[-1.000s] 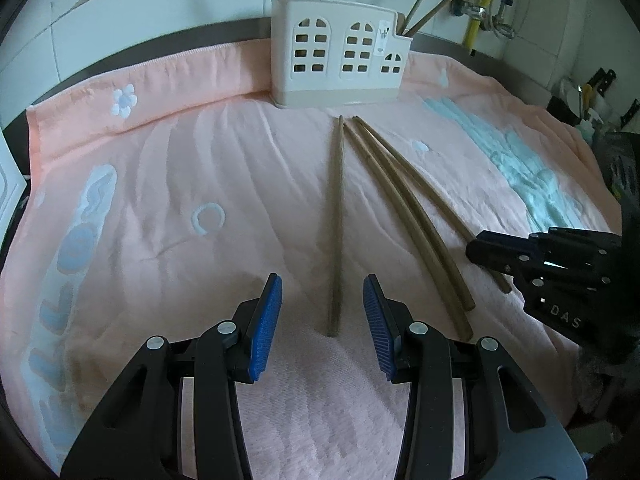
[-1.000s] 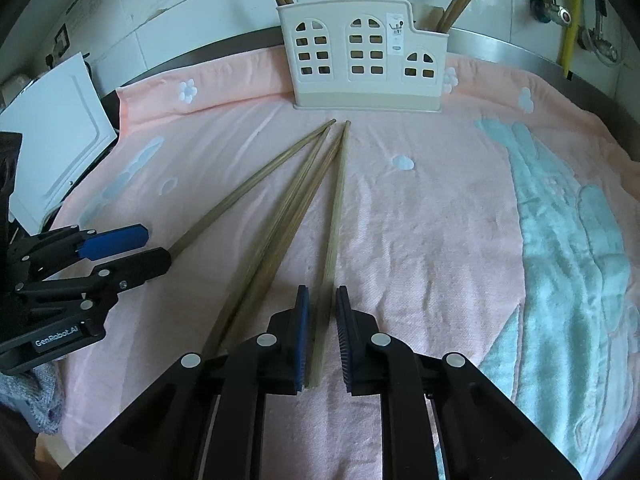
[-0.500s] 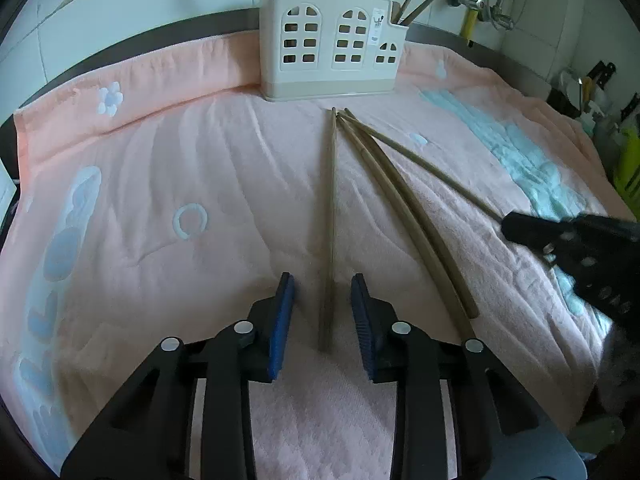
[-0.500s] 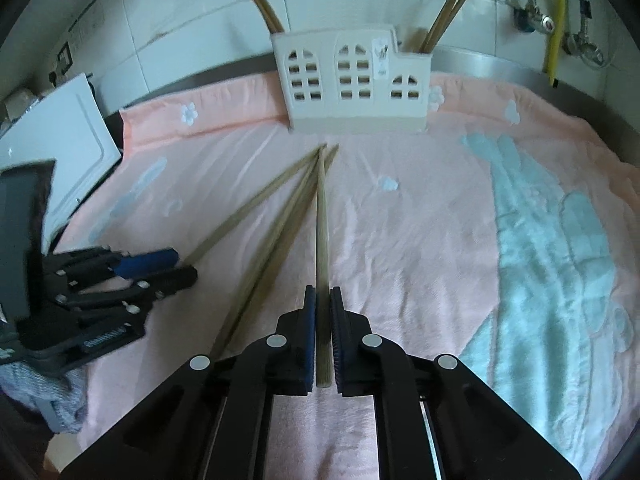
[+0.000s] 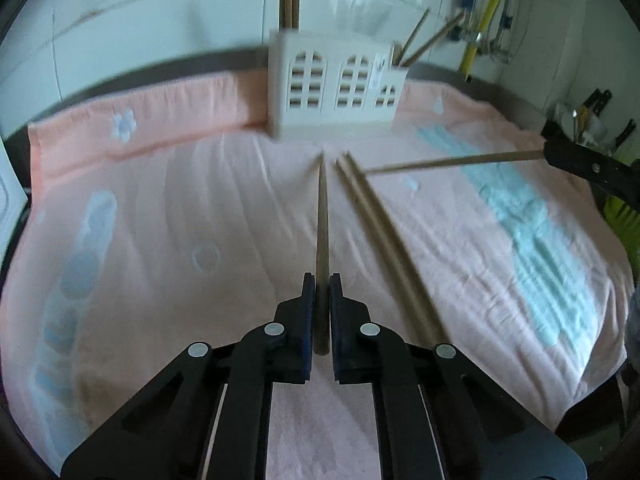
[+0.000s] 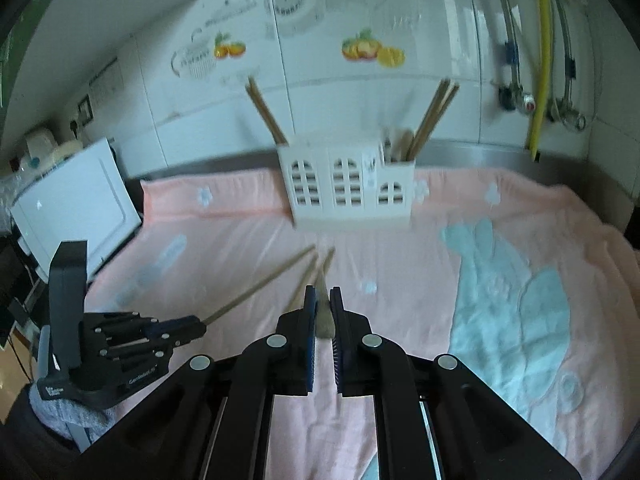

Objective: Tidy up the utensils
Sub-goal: 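Close the left tool on a chopstick while the right tool grasps another, then lift the left tool's chopstick into the holder while the right tool inserts its own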

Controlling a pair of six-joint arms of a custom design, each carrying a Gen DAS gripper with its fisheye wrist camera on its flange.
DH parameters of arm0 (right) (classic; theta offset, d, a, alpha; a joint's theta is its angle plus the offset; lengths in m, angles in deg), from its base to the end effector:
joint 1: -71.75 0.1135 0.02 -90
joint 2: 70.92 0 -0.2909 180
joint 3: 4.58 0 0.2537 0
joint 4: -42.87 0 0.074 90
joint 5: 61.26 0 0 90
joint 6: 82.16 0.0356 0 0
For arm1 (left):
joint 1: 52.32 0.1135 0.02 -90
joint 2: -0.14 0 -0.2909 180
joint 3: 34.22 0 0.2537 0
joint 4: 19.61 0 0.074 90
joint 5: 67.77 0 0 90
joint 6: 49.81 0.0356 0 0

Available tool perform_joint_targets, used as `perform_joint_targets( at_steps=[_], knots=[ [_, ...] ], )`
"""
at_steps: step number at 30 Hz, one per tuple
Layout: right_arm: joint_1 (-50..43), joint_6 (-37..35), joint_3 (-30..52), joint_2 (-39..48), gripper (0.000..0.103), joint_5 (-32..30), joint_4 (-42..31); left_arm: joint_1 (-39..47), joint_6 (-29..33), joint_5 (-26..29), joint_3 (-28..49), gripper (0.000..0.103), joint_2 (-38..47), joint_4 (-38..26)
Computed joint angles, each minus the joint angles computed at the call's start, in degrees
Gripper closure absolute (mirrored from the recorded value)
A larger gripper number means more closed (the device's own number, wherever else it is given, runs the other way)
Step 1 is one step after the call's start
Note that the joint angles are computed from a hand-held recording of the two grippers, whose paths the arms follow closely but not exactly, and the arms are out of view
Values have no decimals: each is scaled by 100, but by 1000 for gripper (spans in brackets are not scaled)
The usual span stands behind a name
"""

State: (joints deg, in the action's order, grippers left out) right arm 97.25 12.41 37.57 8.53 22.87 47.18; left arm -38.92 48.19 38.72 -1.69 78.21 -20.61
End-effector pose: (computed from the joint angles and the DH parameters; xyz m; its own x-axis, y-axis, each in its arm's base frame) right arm 0.2334 0.1154 0.1862 -0.5302 -0.1651 -0.8317 -0.4649 0.8769 0.1223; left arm 0.2085 0.0393 0.1386 -0.7037 -0.0305 -0.7098 0.0663 0.9919 -0.1083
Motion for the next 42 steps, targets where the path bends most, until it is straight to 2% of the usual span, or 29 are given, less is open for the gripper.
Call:
perform_joint_targets(
  at_steps=[8,22,30,40,42],
  knots=[
    [-386,-215,917,-186,96,-609,-899,215,39,451,670,97,-856,-937],
    [-852,-930,3433,534,96,-672,-2425,-346,80,176,2799,98,-253,-1913],
    [-1052,-1067,4862,1234,96,-568,-3037,-723,33,-55,3775,98,-22,-2251],
    [-1188,-958,5879,1960,96,-592,-3304,-1002,-75,-357,4850,98,127,-2415],
    [-1184,-951,6013,2108,96,-594,-3359,-1045,-70,-556,5039,98,216,-2369]
  ],
)
